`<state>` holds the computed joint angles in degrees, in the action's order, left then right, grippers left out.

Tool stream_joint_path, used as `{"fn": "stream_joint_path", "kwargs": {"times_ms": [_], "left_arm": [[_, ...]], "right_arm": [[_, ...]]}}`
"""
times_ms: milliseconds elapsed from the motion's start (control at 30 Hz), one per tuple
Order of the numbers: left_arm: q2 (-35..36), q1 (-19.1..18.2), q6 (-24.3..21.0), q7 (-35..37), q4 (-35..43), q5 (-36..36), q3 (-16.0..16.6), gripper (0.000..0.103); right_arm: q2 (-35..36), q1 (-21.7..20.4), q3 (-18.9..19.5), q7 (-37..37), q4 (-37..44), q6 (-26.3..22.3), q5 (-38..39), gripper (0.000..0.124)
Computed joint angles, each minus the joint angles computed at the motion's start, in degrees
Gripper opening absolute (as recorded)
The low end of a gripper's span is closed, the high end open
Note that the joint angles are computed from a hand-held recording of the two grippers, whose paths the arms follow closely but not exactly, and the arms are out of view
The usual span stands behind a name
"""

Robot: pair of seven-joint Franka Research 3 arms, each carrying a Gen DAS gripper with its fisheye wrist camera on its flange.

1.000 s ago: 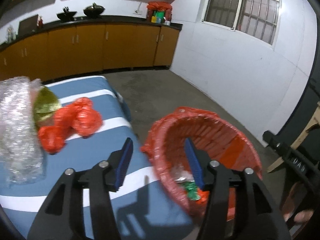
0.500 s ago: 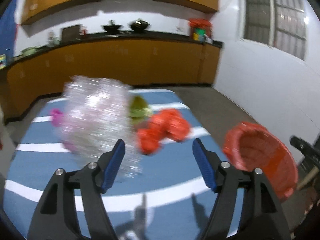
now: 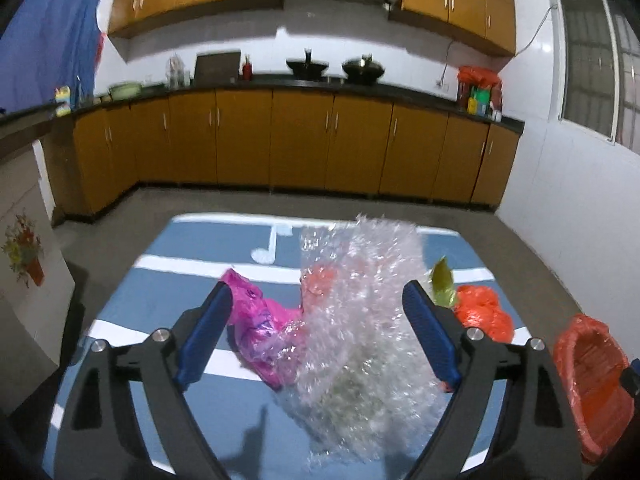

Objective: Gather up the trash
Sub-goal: 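Grasp the clear bubble wrap with the left gripper while the right returns to the pile, then grasp the red bag on the table with the right gripper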

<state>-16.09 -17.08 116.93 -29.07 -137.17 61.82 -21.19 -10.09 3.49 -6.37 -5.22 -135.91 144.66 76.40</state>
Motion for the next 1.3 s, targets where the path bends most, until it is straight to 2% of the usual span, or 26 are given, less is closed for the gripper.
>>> {"fn": "stream_joint_path", "kwargs": {"times_ms": [33,133,200,233,300,367,400,667,900,1200,1300], "left_arm": [[-0.22,0.44,2.78,0.15,-0.71,-0.21,1.35,0.084],[-0.76,1.99,8.91,0.83,-2.29,-1.06,3.52,0.073],[-0.87,3.18,11.55,0.91,-3.04,-1.28,3.98,0.054],[-1.15,3.74,13.06,0.64,-3.65,-1.13,4.13,0.049],[-1.57,4.67,15.33,-0.33,-4.63,-0.14,3.77,0.024],[-2.37,5.34,16.88,-0.97,-5.53,1.29,3.33,0.01],[-2.84,5.53,17.51,-1.33,-5.89,1.86,3.04,0.007],[-10.39,4.5,18.12,-5.4,-9.76,4.93,-0.85,0.005],[-19.07,0.61,11.21,-4.12,-13.25,-0.18,-5.53,0.004],[-27.99,-3.6,2.84,-3.08,-17.19,-8.01,-8.32,0.004],[-29.16,-4.14,1.96,-2.76,-17.72,-8.96,-8.44,0.004]], "right_arm": [[-0.09,0.25,0.32,-0.15,-0.2,0.2,-0.15,0.049],[-0.26,1.03,1.0,-0.26,-0.64,0.71,-0.64,0.049],[-0.28,1.51,1.22,-0.54,-0.9,1.0,-0.74,0.049],[-0.28,1.8,1.41,-0.63,-1.04,1.19,-0.82,0.049],[-0.29,2.23,1.59,-0.55,-1.18,1.42,-1.05,0.049],[-0.16,2.68,1.79,-0.5,-1.2,1.63,-1.21,0.049],[-0.14,2.95,1.96,-0.5,-1.26,1.78,-1.21,0.049],[0.45,5.01,3.15,0.0,-0.97,2.96,-1.02,0.049],[2.67,7.54,5.34,3.08,0.47,4.83,-1.12,0.049],[8.75,12.23,9.77,10.81,5.62,13.88,0.12,0.049],[11.44,13.42,11.07,16.64,7.36,17.8,-3.61,0.049]]}}
